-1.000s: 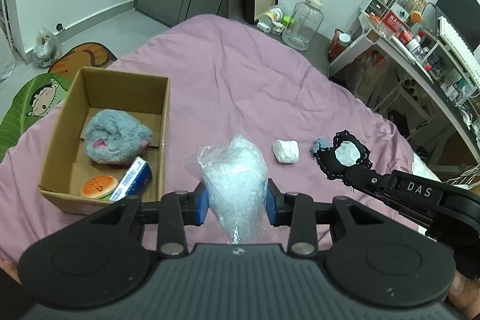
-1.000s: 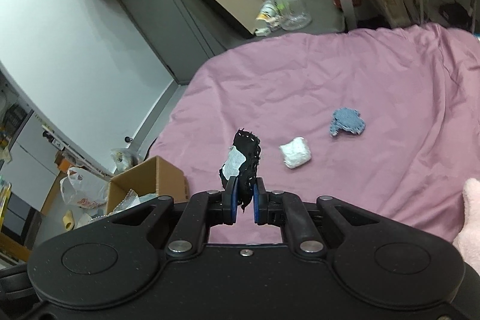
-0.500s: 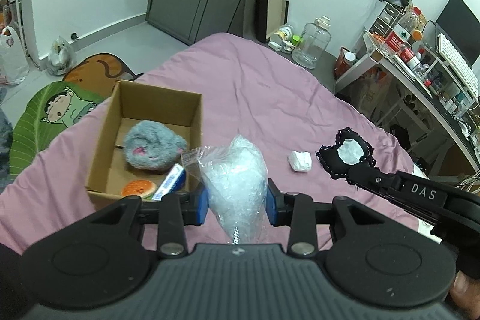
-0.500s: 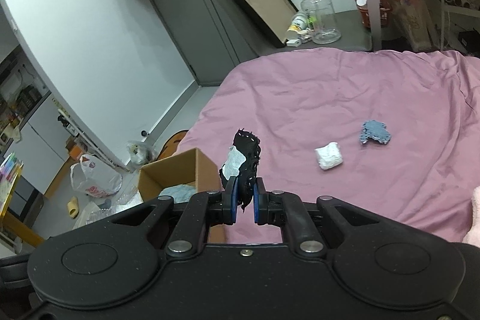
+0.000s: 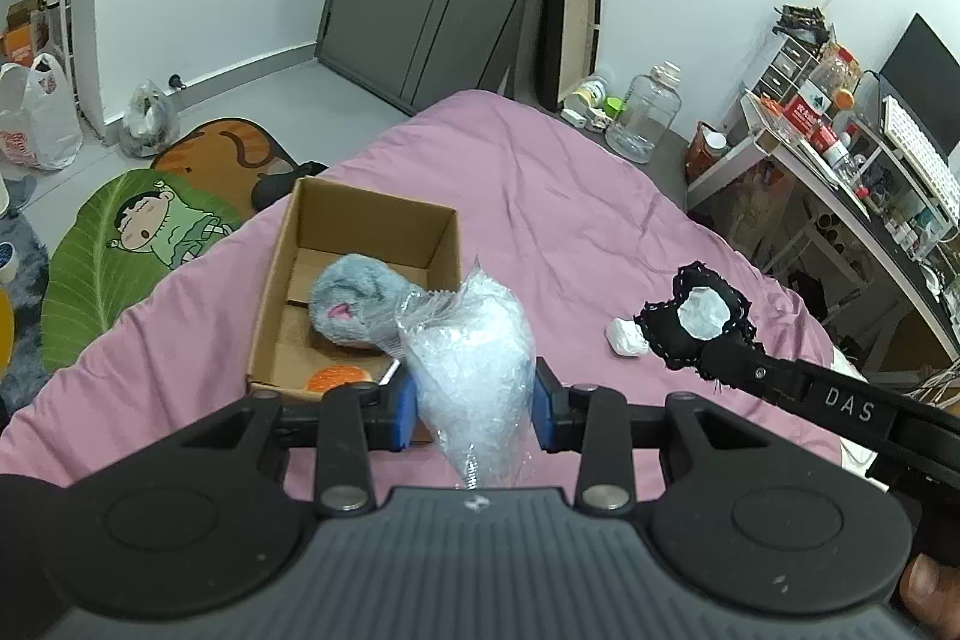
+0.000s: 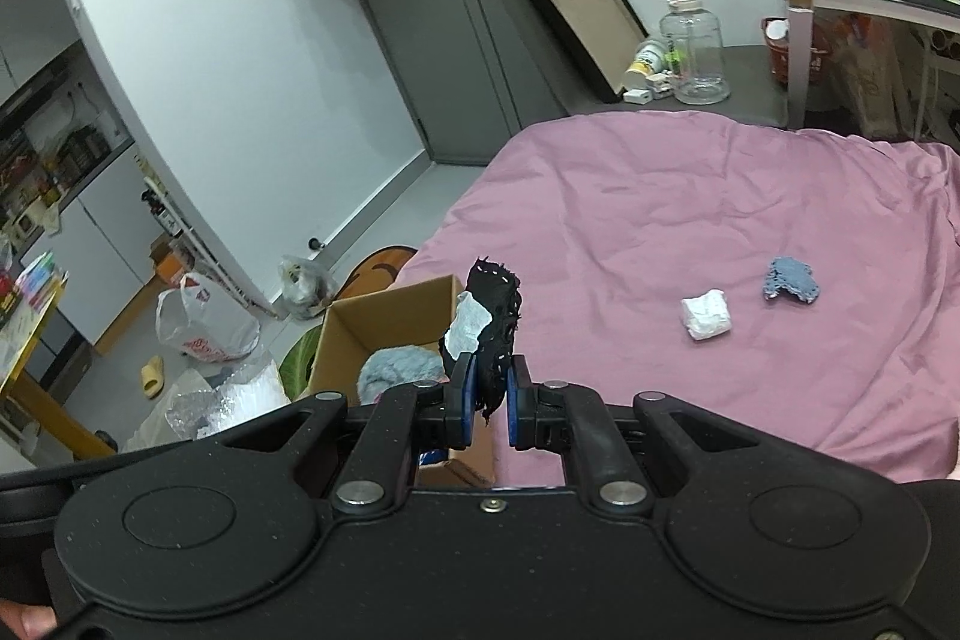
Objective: Organize soft objects
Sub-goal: 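Carry the plastic bag and black plush over the cardboard box with both grippers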
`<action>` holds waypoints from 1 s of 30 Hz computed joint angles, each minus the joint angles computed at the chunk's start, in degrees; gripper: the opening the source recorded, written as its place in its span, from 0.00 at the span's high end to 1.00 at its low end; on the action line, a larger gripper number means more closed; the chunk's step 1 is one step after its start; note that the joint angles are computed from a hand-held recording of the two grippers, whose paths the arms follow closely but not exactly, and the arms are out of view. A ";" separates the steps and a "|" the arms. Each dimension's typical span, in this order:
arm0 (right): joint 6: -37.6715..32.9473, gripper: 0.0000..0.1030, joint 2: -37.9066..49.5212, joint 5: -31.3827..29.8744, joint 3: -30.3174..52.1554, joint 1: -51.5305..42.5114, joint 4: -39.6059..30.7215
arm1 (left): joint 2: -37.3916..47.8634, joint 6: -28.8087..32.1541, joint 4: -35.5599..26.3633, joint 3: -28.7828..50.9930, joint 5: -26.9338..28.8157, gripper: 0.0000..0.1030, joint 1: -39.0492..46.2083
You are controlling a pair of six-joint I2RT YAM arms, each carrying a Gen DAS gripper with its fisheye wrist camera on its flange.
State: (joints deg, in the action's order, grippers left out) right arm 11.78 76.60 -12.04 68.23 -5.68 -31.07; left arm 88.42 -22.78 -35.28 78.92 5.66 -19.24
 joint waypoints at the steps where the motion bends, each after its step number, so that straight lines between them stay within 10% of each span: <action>1: 0.10 0.90 -0.13 0.32 -0.16 0.50 0.06 | -0.42 0.15 0.05 -0.40 0.22 0.65 0.41; 30: 3.57 0.90 6.18 6.86 2.60 12.28 2.66 | 0.46 5.01 -0.13 -0.64 7.32 0.65 15.33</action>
